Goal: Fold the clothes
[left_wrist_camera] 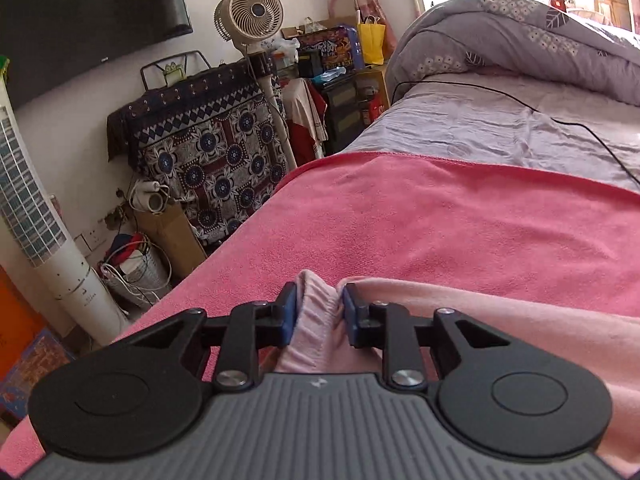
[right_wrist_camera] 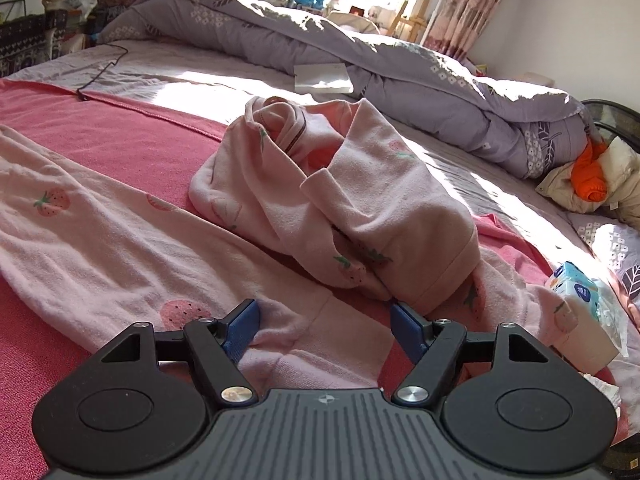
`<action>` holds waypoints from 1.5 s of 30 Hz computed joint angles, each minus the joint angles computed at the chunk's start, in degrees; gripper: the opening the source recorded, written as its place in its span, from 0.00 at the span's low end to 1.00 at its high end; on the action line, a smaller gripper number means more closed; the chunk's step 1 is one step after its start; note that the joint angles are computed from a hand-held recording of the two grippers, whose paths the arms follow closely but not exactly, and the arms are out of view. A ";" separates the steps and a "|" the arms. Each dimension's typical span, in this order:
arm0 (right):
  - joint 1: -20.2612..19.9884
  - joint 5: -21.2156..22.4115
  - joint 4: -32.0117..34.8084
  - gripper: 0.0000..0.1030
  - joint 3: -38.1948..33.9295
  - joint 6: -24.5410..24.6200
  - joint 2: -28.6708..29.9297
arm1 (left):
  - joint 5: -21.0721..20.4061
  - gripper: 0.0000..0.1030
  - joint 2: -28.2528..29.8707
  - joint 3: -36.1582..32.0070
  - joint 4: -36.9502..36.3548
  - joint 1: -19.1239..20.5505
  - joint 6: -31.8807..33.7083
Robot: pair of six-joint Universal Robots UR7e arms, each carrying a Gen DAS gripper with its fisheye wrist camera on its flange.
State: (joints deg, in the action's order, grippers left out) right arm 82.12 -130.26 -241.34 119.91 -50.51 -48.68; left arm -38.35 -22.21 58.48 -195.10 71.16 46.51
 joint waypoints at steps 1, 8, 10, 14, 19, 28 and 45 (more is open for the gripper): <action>-0.30 0.79 0.61 0.72 0.75 1.48 -0.87 | 0.24 0.28 0.68 -0.40 -1.65 -0.25 2.72; -4.15 8.14 10.78 0.73 5.50 21.70 -10.05 | 0.00 0.29 0.43 -0.20 -1.31 -0.19 1.78; -5.52 10.13 14.83 0.70 5.44 25.66 -11.79 | 0.15 0.27 0.81 -0.43 -2.60 -0.31 3.10; -4.63 7.35 18.88 0.44 2.91 24.24 -9.66 | -0.56 0.22 0.61 0.54 -6.30 -0.70 4.39; 0.02 3.83 3.38 0.16 1.02 12.42 -4.19 | -4.49 0.21 -2.77 4.16 -8.23 -1.25 -2.00; 1.62 5.90 -13.17 0.17 -8.64 -3.78 0.39 | -8.18 0.25 -2.35 2.59 -6.81 -1.23 -2.31; -1.55 12.01 0.99 0.96 -1.12 10.37 -6.52 | -16.40 0.49 -12.65 4.08 35.04 1.95 -41.54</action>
State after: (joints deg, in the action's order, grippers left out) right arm 80.57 -118.25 -240.35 118.79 -40.14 -55.20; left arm -54.75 -34.86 62.56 -160.06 73.11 4.97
